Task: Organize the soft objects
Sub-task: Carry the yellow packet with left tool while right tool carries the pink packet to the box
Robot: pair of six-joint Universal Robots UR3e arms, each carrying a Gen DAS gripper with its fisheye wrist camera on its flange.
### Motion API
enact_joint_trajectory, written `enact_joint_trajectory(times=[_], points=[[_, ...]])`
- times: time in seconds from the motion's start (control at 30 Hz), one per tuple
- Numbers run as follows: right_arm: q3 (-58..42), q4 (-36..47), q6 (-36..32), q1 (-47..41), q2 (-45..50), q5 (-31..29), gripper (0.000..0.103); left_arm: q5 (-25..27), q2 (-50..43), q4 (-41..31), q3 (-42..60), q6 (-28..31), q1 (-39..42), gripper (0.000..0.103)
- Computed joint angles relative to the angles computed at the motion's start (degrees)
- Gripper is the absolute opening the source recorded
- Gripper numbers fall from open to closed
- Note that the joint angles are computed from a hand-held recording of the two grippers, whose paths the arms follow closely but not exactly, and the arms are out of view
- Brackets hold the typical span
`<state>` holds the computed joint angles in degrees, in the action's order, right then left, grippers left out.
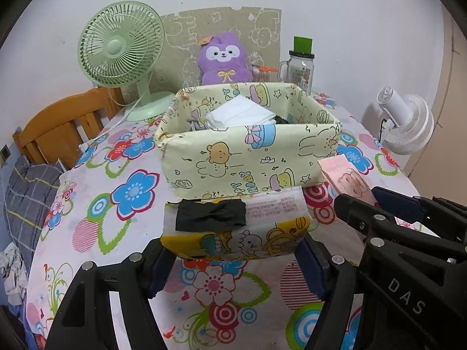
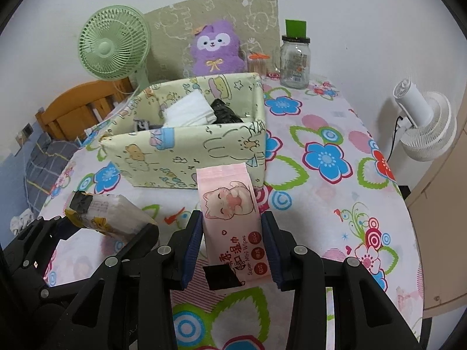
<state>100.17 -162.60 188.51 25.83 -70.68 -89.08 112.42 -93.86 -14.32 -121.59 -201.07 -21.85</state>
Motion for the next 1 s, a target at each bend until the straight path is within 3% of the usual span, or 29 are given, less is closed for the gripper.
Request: enact_joint_trajectory(times=[0.4,1.0], points=[[3.03,-2.00,0.38,3.17,-5.13,-2.99,0.043,1.71,7.17,-0.31,-3.51,1.09,-1.28,0.076],[-0.87,2.35,0.66,4.21,-8.17,-2.58,0.043,1.48,13.56,-8.00,-0.30,2.76,-0.36,0.076]])
